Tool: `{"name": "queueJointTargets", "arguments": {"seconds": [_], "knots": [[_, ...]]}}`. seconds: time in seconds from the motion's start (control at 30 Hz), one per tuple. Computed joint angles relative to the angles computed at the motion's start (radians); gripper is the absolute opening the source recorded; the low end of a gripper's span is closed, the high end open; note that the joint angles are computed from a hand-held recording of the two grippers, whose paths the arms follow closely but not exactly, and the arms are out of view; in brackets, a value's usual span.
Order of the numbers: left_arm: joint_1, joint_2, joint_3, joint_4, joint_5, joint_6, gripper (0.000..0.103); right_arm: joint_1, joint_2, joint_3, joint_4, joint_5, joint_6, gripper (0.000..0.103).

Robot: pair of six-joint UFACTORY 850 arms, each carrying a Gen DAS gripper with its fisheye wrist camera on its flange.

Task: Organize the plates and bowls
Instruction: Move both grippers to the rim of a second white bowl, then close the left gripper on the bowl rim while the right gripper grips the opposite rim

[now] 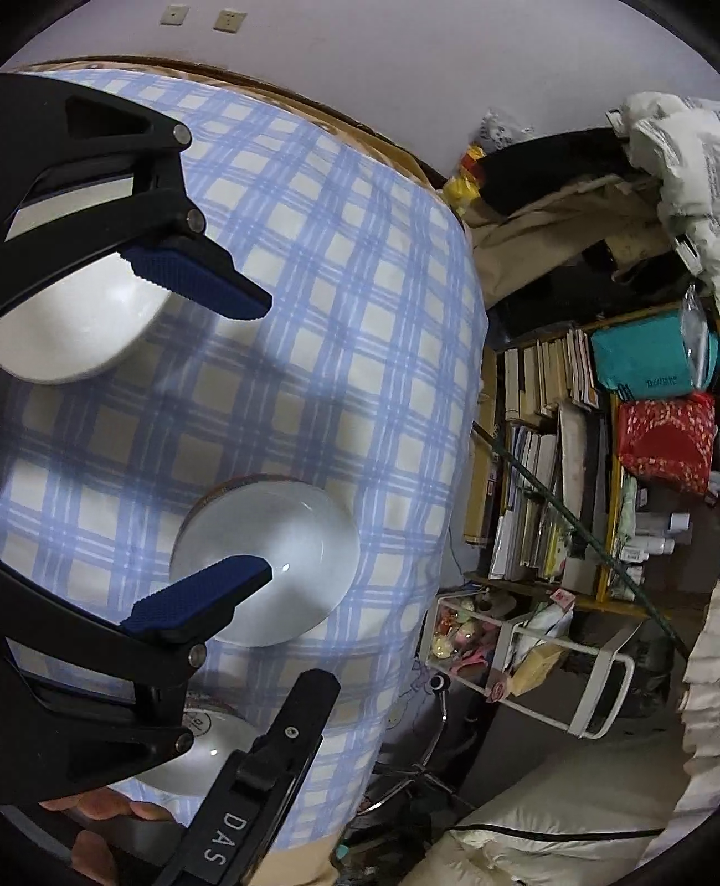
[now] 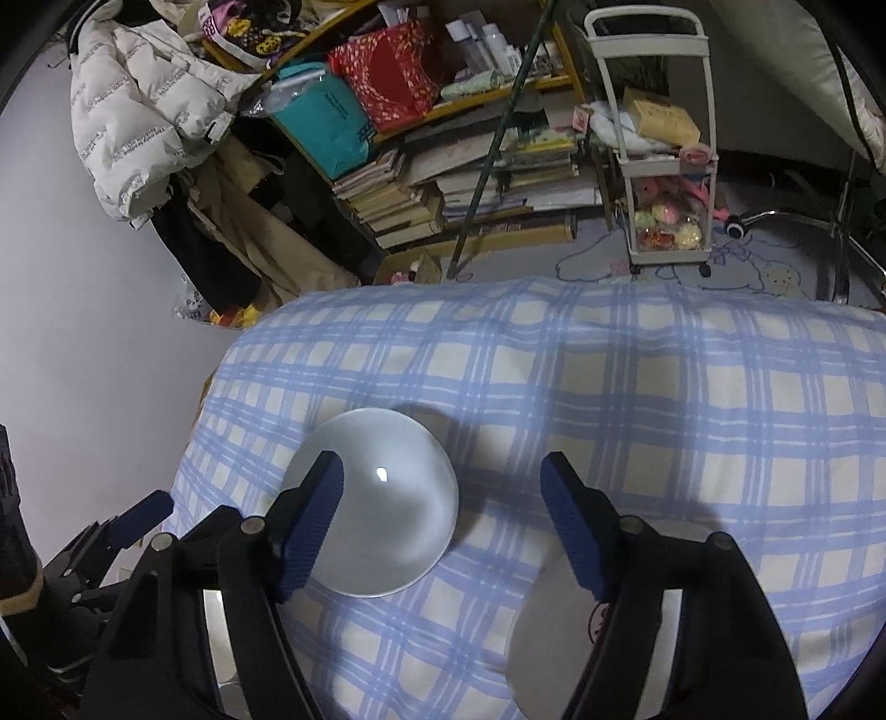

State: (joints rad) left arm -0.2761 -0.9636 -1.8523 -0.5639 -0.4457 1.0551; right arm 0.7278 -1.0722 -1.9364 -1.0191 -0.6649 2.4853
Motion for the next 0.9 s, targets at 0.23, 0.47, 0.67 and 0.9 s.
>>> {"name": "queueJointTargets", "arguments": {"seconds": [0.23,0.47,0.67,0.9], "knots": [[-0.017,-0.056,-0.053,0.130,-0.027,-0.151,0.086,-0.014,-0.030,-0.028,0.034,0.045,-0.052,0.078],[-0.030,-0.088,-0.074,0.316,0.003,-0.327,0.072,-0.026,-0.060,-0.054,0.083,0.102,-0.107,0.065],[-0.017,-0.148,-0.161,0.340,-0.053,-0.412,0.072,-0.032,-0.081,-0.066,0.074,0.151,-0.084,0.064],[-0.012,-0.184,-0.210,0.304,-0.106,-0.383,0.052,-0.036,-0.109,-0.109,0.117,0.142,-0.167,0.063]]}}
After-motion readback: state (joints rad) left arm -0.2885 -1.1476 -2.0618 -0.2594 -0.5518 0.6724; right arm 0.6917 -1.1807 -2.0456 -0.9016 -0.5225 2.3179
